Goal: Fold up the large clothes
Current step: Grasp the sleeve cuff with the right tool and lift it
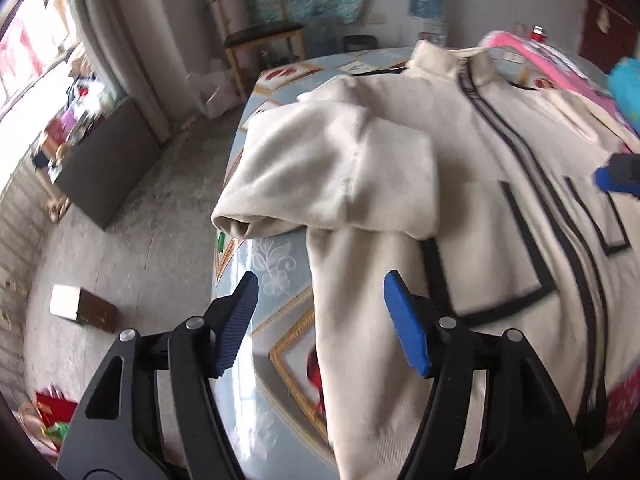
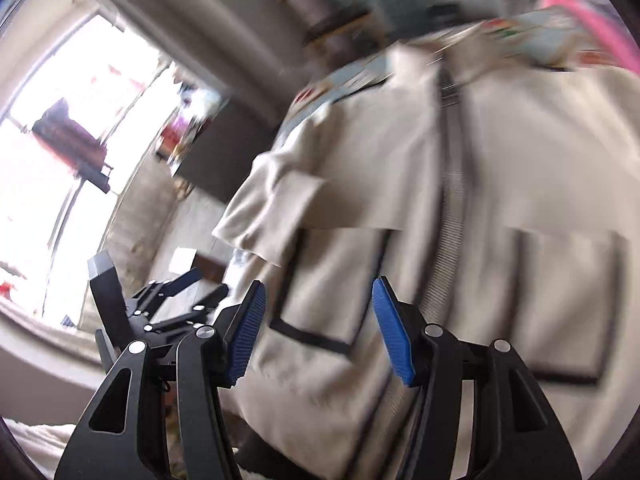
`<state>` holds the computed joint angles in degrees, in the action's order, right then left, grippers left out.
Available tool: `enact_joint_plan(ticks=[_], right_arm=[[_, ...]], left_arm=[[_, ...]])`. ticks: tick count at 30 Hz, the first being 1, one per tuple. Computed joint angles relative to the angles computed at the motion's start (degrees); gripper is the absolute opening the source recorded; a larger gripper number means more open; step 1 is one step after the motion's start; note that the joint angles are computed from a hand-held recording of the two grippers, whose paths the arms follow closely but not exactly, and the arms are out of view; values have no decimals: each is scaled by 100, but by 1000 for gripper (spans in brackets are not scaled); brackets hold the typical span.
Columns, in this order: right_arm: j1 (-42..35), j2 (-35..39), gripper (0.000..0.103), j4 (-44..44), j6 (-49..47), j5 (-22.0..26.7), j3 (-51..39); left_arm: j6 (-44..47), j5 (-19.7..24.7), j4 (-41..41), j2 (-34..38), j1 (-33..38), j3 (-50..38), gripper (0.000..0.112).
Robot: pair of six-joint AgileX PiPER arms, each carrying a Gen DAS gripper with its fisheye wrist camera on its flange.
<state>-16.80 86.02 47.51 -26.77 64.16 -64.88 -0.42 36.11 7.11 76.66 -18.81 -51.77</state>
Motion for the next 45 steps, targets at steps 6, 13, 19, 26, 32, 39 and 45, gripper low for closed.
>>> enact_joint_plan(ticks=[6, 13, 19, 26, 32, 39, 45], right_arm=[[673, 1924, 55, 515, 467, -91, -1174], [1233, 2607, 27, 458, 635, -314, -1808], [1263, 2008, 5, -21, 904, -494, -2349], [-509, 868, 5, 768, 559, -159, -2585], [-2560, 566, 5, 584, 188, 475, -1924], [-3037, 994, 5, 499, -238, 255, -856], [-2974, 1103, 5, 847, -391, 566, -1313]], left_arm=[[-1188, -347, 1044, 644, 39, -98, 61], [-829, -341, 669, 960, 398, -247, 43], [-708, -443, 593, 998, 445, -252, 41], [-735, -415, 673, 979, 440, -258, 42], [432, -439, -413, 1078, 598, -557, 42], [-239, -279, 893, 1843, -164, -1234, 47], [-1056, -151, 2186, 2170, -660, -1519, 44]])
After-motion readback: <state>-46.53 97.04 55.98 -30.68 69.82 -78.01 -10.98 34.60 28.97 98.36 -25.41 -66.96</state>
